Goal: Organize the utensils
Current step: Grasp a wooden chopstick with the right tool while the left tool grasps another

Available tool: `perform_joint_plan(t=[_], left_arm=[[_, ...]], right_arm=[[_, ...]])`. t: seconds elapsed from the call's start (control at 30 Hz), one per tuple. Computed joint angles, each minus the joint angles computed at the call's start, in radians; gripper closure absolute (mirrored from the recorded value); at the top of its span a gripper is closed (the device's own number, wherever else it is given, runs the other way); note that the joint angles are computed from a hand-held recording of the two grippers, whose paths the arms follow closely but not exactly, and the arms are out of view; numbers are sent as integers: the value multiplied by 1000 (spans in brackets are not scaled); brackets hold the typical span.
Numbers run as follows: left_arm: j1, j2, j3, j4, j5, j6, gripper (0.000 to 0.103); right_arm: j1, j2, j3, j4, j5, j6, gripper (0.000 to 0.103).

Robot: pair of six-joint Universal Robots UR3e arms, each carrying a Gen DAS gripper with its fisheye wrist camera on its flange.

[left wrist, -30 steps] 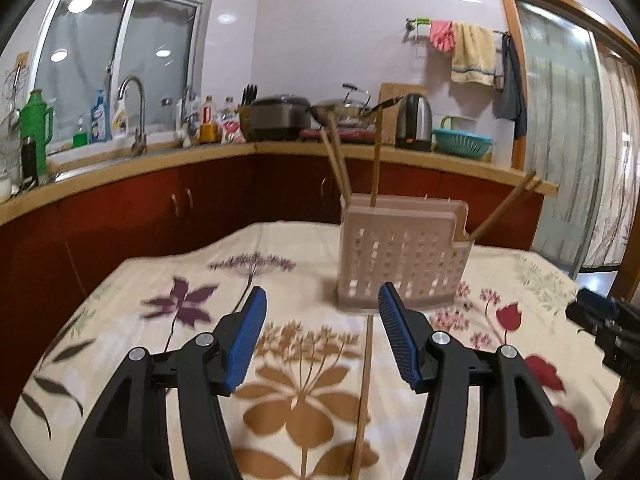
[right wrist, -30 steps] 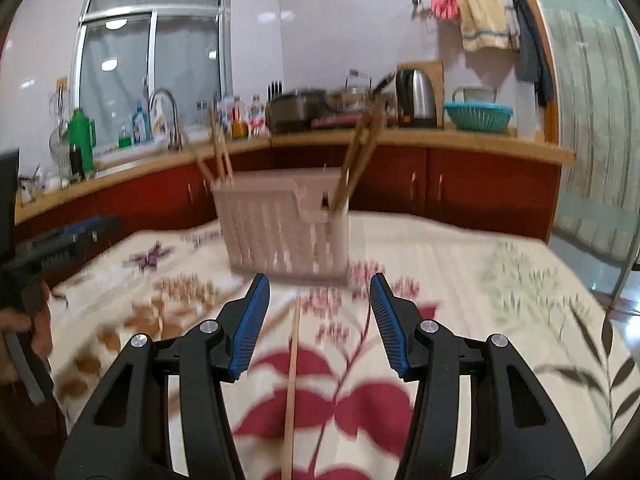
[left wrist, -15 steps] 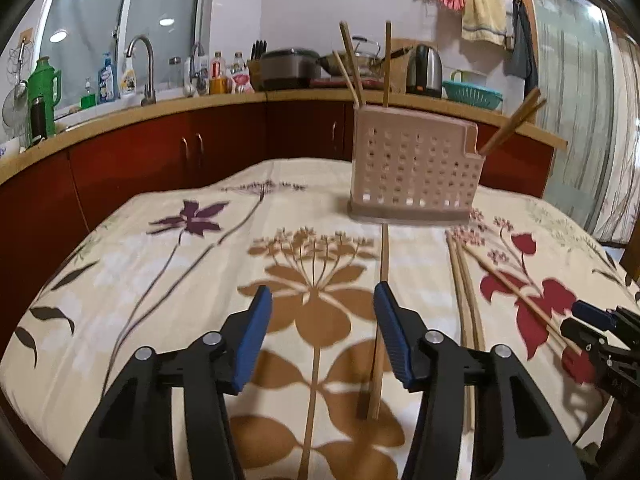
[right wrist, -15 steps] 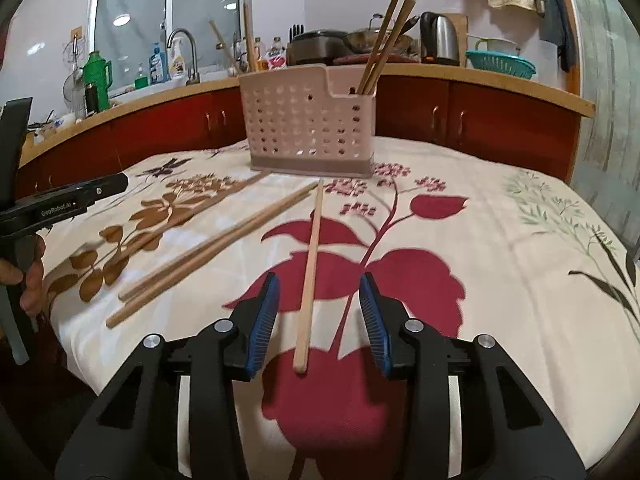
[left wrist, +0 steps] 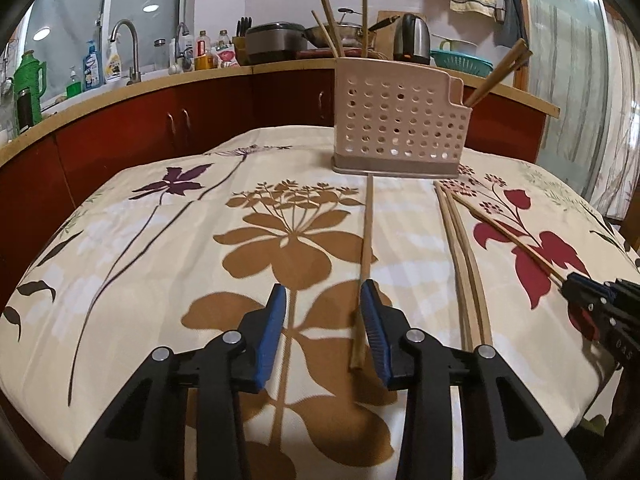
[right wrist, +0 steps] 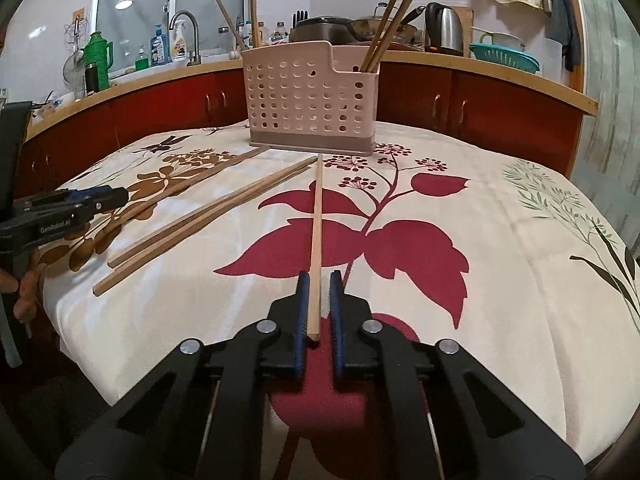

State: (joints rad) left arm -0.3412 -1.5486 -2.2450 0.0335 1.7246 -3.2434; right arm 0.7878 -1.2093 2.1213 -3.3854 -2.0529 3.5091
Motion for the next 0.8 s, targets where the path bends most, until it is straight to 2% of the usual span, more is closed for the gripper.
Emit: perform_joint_plan(t=[0.13, 0.3, 0.47, 0.57, 0.8], left_arm=[[-19, -3, -11, -6, -2, 4, 64], [-36, -21, -16, 6, 9, 14, 73], [-56, -40, -18, 35, 45, 41, 92], [-38, -23, -26, 28, 25, 50, 95], [-57, 21, -18, 26, 59, 71, 96]], right_arm=[[-1, 0, 2, -2, -2, -1, 97], [0, 3, 1, -6, -3, -1, 97], [-1, 1, 6, -12, -1, 1, 97], [-3, -5, 11, -15, 1, 2, 97], [10, -64, 13, -2, -36, 0, 97]])
